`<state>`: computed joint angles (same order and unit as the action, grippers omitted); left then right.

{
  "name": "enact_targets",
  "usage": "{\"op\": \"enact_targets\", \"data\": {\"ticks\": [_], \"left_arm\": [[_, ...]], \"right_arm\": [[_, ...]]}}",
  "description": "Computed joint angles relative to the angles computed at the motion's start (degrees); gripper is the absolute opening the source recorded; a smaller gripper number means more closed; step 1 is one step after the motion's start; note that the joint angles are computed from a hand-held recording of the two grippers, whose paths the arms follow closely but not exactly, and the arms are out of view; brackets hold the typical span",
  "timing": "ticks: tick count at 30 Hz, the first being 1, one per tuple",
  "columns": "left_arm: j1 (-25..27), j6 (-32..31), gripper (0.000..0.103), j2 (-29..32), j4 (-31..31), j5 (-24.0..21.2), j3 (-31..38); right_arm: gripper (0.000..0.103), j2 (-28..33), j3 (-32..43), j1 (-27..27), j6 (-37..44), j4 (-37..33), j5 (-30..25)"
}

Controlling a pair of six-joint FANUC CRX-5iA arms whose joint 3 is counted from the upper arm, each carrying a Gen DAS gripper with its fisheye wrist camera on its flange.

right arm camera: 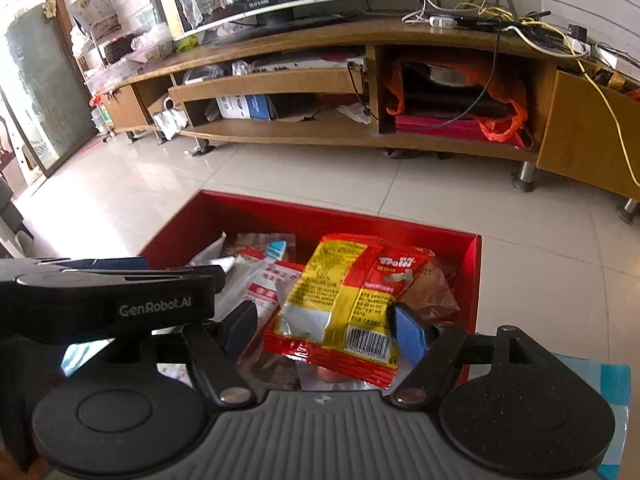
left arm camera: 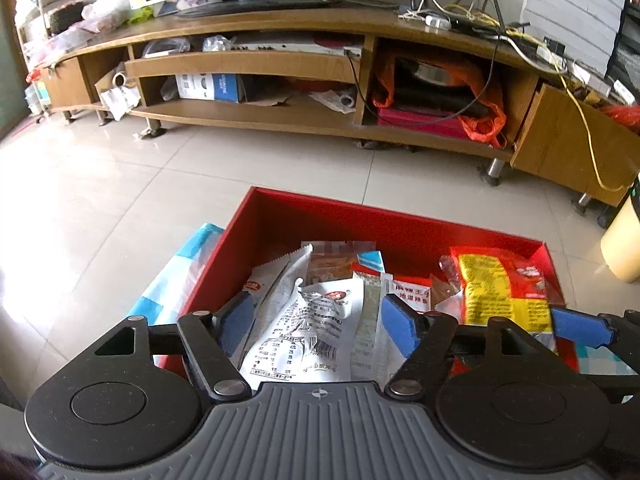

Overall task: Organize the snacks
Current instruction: 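Open the left tool to drop the pouch while the right lowers the Trolli bag into the box, then open the right tool to release the Trolli bag into the red box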

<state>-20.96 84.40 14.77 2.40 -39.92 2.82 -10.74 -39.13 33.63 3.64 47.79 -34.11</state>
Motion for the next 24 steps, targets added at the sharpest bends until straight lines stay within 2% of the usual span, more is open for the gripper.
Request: {"op": "enact_targets", "data": {"ticks": [9, 20, 24], "left_arm": [[1.0, 0.9, 0.081, -2.2, 0.5, 0.2, -0.8], [2.2, 0.5, 0.084, -4.1, 1.4, 0.1, -2.3], [2.7, 0.1, 0.086, -5.4, 2.0, 0.1, -3.6]], "right_arm": [[0.079, -1.4, -1.2, -1.0, -3.1, 1.5, 3.8], [0.079, -3.4, -1.2, -0.1, -3.3, 0.7, 1.1], [0.079, -5.0, -1.5, 1.2, -4.9, 1.1, -2.2]]}}
